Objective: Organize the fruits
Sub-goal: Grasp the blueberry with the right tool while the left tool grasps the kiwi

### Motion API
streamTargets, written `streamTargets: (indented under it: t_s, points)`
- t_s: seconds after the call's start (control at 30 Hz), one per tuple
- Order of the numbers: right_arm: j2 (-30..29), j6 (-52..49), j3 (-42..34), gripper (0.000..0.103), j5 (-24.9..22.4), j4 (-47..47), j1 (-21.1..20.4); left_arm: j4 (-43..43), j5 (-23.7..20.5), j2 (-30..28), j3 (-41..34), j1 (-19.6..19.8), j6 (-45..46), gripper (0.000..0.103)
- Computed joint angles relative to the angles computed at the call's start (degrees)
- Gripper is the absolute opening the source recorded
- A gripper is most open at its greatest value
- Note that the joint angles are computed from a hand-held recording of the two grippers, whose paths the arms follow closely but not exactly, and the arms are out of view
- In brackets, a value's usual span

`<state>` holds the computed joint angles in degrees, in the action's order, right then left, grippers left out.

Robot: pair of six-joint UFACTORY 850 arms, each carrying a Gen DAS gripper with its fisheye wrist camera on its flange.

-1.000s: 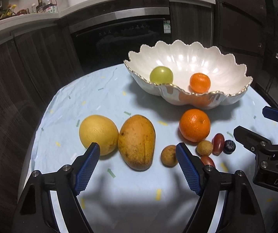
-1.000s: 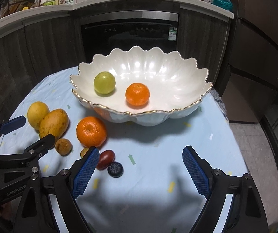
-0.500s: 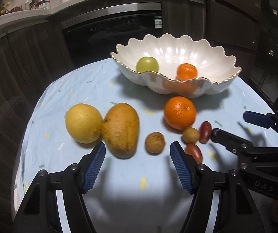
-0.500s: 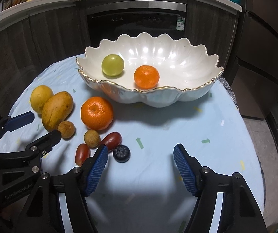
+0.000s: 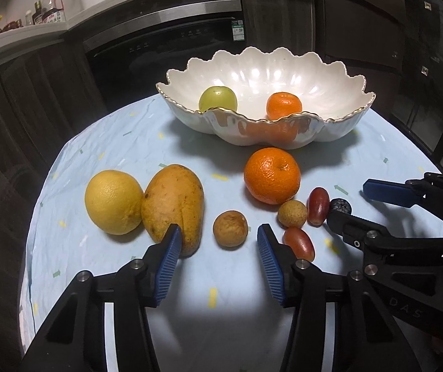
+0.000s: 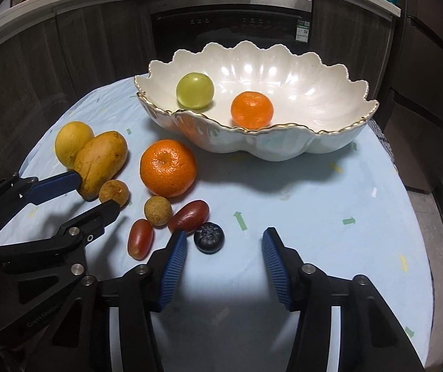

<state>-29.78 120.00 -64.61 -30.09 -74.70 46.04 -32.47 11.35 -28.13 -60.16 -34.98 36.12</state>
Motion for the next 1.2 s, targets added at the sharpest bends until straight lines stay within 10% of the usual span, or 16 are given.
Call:
streamTargets:
  t_s: [1.2]
  points:
    - [-0.2,3.8,0.3,0.022,2.6,-5.2,-0.4,7.4,-3.2,-2.2,-2.5,0.2,-6.8,0.026]
